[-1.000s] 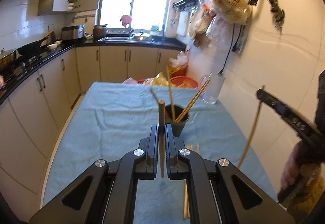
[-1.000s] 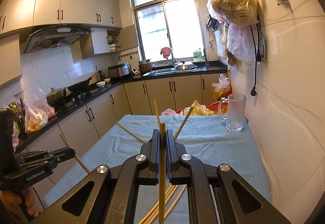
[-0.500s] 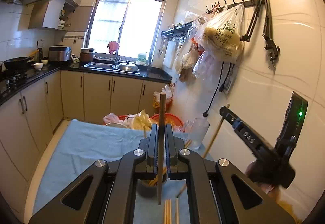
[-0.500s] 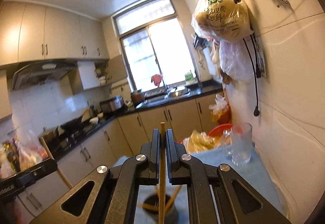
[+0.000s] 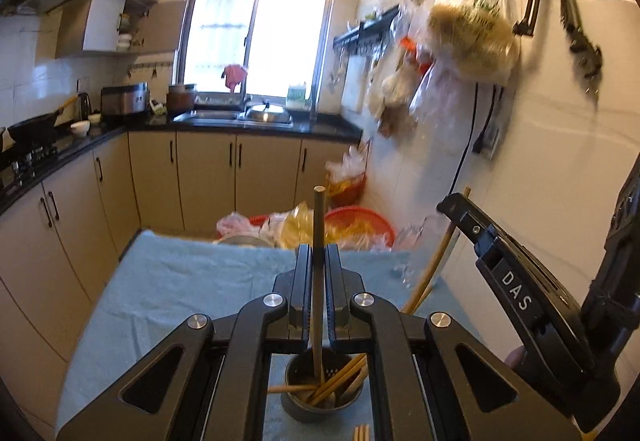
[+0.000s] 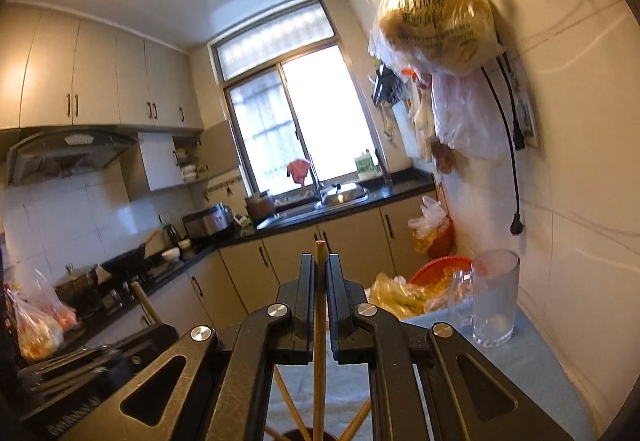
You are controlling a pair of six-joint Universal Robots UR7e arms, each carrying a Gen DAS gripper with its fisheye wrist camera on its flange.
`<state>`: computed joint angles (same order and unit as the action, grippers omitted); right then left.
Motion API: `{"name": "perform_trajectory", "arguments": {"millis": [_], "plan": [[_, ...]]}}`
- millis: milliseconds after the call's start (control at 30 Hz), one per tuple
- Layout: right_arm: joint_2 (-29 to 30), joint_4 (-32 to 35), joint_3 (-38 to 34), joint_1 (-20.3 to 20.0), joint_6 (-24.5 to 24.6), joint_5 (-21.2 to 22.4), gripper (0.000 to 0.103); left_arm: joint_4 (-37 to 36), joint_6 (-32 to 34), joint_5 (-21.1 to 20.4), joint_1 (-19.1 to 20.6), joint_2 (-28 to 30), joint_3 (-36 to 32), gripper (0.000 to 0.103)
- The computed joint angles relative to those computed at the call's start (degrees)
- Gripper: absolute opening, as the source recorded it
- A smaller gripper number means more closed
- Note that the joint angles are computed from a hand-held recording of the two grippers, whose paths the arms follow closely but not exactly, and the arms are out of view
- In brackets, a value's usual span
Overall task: Organize utensils
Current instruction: 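Lower the chopsticks into the black holder and open both tools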
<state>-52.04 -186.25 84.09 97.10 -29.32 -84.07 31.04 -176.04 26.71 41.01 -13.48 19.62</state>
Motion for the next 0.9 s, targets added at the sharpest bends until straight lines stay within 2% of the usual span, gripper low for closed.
{"name": "perform_trajectory", "arguments": {"millis": [100,233,367,433,500,667,800,900], "plan": [[0.1,1.13,0.53,-0.5,-0.46,-0.94,0.006,1.27,-2.03,-0.43,0.26,0.26,0.11,0.006],[0.01,2.39,1.11,-1.01,-0.9,-1.62,0.006,-0.14,-4.11,-0.93,-0.14,-1.83,4.17,0.008],[-0.13,2.25,1.67,-0.92,-1.9,-2.57,0.007,-3.19,-6.12,-1.39,-0.84,-4.97,9.83,0.03],[-0.55,2.37,2.03,-0.81,-2.0,-2.95,0.015,-5.58,-6.98,-1.66,-1.59,-7.35,14.02,0.036],[-1.08,1.85,2.51,-0.74,-1.64,-3.1,0.03,-8.44,-7.07,-1.93,-2.5,-9.82,18.37,0.041],[-4.22,1.65,4.8,-0.27,-1.26,-2.8,0.033,-16.91,-4.62,-4.15,-5.81,-15.85,29.34,0.048],[-7.68,0.48,8.14,0.13,-2.03,-2.42,0.044,-26.57,-0.31,-7.13,-9.05,-20.92,39.4,0.055],[-10.69,0.04,11.17,0.33,-3.01,-2.36,0.048,-33.72,2.96,-9.54,-11.43,-24.13,46.42,0.062]]}}
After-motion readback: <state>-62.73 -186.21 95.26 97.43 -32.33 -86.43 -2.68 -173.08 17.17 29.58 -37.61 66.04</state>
